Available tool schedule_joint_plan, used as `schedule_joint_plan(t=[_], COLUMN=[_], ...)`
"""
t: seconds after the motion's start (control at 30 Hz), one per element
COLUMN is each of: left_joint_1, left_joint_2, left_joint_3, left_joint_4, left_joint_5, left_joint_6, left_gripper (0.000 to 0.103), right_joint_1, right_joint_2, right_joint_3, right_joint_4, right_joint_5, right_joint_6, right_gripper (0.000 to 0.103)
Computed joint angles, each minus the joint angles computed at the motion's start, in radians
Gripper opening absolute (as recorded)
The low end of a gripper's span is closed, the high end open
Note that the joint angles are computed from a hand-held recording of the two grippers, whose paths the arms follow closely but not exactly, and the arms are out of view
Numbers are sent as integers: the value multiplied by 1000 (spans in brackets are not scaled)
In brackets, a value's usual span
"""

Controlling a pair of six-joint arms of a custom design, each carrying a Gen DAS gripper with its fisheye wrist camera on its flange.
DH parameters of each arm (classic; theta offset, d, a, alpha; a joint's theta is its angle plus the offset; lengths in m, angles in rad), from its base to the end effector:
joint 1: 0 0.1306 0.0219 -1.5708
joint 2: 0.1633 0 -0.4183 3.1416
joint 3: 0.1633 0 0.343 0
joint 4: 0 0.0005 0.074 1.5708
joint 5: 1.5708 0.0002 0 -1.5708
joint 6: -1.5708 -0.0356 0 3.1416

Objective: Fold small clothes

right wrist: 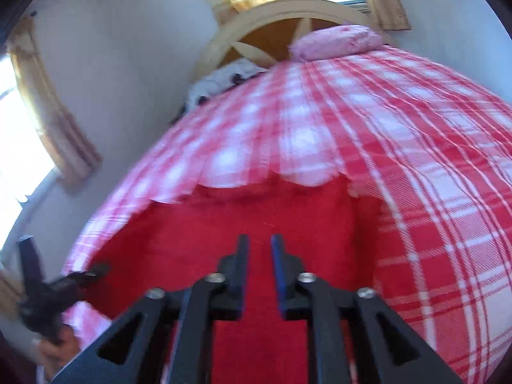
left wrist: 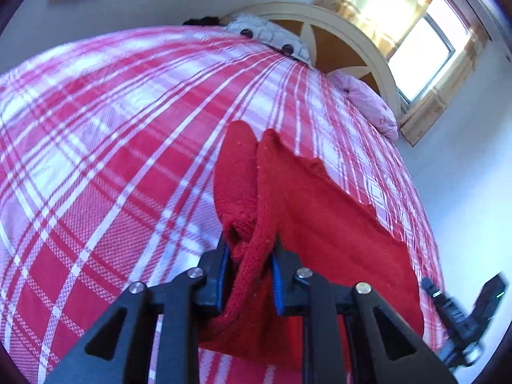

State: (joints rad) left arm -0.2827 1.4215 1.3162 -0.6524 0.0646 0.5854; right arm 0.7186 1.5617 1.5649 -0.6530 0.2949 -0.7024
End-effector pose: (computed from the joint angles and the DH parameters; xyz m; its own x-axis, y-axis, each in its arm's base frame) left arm 0.4297 -0.1277 0.4374 -0.7288 -0.3625 -0.5809 -0.0951 0.8938 -0.4384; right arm 0.3948 0.3309 0.4795 -0.6420 0.2597 -0.7213 -0.0536 0.9234 0.3802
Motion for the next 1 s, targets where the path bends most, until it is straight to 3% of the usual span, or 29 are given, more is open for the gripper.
schedule_joint_plan(t=[0.07,0.17,0.23,0.5,0.7,0.9,1.0], left_joint_1=[-35,-102,-157,-302,-335,-350,-360], left_joint_2=[-1,-10,-10,60,79,76,80], left_joint_3=[19,42,54,80,67,60,58], left_joint_4=[-2,1,7,-7,-3,2,7], left_joint_5=[-38,-103,-158,-271,-331,-350,-361], left_joint_6=[-17,-62,-106,-249,-320,-327,-335], left_gripper=[23,23,23,23,23,23,23], right_joint_1=[0,-23,-44,-116,-149,-163,-150], right_joint_2=[0,-1,-14,-28,71,188,244], right_joint_3=[14,0,-53,-217,-104,18,127], right_joint_4=[28,83,168,448,361,363,231], right_joint_5=[-51,-184,-260,-446,-541,-657,-647], right_joint_6=[10,-27,-97,-313,-313,-347,-270], right_gripper=[68,68,68,68,69,70,76])
